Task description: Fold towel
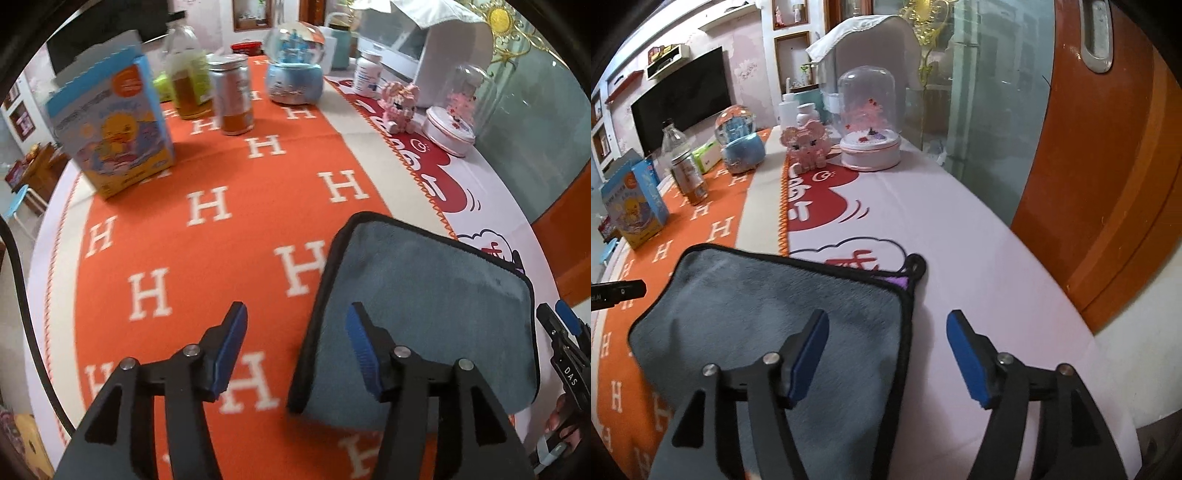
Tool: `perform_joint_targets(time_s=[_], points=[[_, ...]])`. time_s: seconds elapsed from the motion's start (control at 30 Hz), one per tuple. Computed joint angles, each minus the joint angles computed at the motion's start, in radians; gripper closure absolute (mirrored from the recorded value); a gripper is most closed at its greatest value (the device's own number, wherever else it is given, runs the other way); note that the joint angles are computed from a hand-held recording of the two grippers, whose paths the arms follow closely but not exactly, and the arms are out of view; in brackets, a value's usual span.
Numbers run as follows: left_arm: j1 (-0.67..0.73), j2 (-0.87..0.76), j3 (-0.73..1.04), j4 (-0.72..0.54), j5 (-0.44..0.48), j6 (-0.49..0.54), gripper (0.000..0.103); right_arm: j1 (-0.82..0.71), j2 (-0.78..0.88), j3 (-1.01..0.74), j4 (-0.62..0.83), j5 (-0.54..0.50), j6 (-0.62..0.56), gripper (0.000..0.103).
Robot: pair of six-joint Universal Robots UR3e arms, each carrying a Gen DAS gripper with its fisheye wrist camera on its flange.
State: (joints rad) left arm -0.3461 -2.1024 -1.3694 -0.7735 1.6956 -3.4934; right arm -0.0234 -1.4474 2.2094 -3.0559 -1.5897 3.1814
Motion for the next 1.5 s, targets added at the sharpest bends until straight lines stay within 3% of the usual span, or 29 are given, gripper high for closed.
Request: perform_joint_targets(time_s=[0.1,0.27,0.4,0.6,0.77,1.03,1.2,1.27,1.5], points=[[0.004,0.108,-0.130,0.032,0.013,-0.017,0.036,0.009,-0.049,0.027,0.032,0.012,0.003,0.033],[0.013,0.295,-0.339,0.066,0.004,-0.033,0.033,0.043,-0.171,0.091,0.105,0.007,0.047,0.027],[0.011,0.474,-0.515,0.074,0.003,-0.045,0.024,0.083,-0.281,0.146,0.169,0.000,0.092,0.021],[0.019,0.775,-0.733,0.017,-0.005,-0.043,0.018,0.185,-0.467,0.216,0.282,-0.016,0.200,0.011],[-0.021,1.036,-0.854,-0.114,0.048,-0.077,0.013,0.317,-0.568,0.235,0.371,-0.064,0.305,0.004],[-0.078,1.404,-0.919,-0.421,0.081,-0.142,0.012,0.650,-0.601,0.201,0.467,-0.239,0.543,0.001],[-0.155,1.516,-0.896,-0.561,0.126,-0.225,0.010,0.810,-0.572,0.149,0.523,-0.306,0.651,0.001],[-0.189,1.534,-0.887,-0.591,0.138,-0.257,0.003,0.858,-0.562,0.122,0.550,-0.317,0.681,0.001],[-0.408,1.453,-0.833,-0.674,0.233,-0.455,0.001,0.974,-0.509,0.017,0.635,-0.324,0.704,0.001]])
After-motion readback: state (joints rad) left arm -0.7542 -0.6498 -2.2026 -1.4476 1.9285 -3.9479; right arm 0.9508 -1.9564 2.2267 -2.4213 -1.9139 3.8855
